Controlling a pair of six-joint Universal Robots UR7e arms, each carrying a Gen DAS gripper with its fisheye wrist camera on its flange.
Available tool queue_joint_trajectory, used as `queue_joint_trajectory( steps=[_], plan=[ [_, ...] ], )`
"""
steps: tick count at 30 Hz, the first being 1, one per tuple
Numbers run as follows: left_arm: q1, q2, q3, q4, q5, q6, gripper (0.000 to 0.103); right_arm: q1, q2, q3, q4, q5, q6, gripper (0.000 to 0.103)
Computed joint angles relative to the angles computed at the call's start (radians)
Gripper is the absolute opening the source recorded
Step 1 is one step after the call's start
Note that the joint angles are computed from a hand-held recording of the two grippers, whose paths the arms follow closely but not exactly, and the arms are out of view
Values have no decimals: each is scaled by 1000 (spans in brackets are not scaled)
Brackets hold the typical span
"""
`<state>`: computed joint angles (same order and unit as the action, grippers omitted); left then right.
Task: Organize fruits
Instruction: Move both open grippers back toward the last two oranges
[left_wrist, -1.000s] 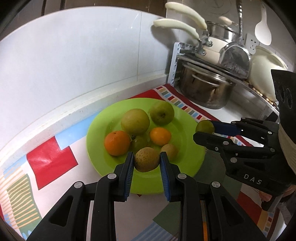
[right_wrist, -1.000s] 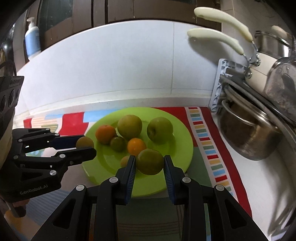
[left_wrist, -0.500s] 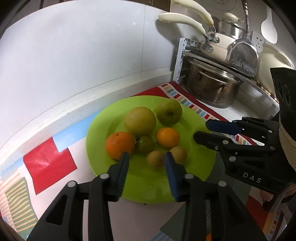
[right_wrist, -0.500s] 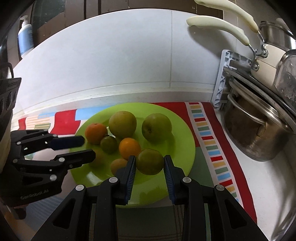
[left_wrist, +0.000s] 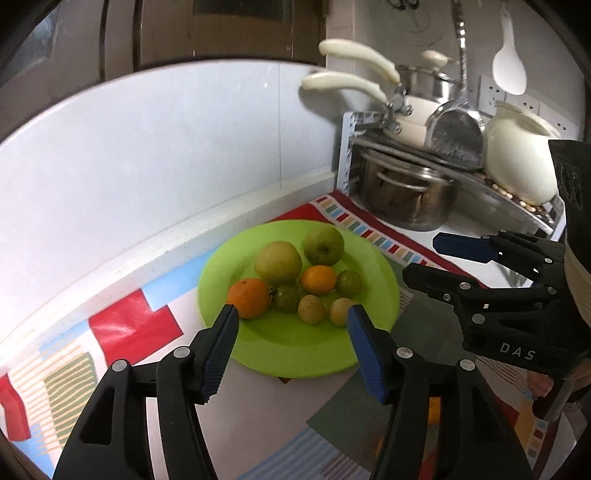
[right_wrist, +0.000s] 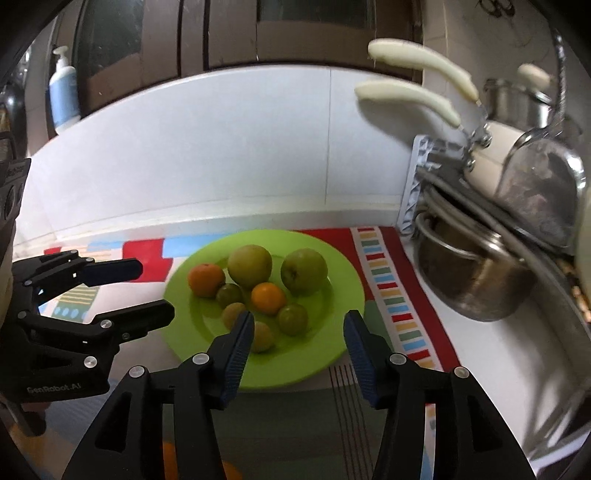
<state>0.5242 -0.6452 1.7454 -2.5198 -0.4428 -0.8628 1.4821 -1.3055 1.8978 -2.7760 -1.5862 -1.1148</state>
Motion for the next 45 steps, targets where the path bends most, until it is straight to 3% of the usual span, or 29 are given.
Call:
queue_joint_trajectory(
  steps=[4, 11, 23, 33, 45],
  plan=[
    [-33, -9, 1, 28, 15, -30, 65, -8, -60, 38, -1, 34, -11, 58],
    [-95, -25, 6, 134, 37, -118, 69, -23, -156, 98, -9, 76, -53, 61],
    [-166, -24, 20, 270, -12, -277, 73, -64, -284, 166, 80, 104, -153, 63],
    [-172, 11, 41, 192, -96, -214, 73, -105, -316, 201, 153, 78, -275, 63],
    [-116, 46, 66, 44, -197, -72, 72, -123, -238, 205, 152, -32, -375, 63]
  ],
)
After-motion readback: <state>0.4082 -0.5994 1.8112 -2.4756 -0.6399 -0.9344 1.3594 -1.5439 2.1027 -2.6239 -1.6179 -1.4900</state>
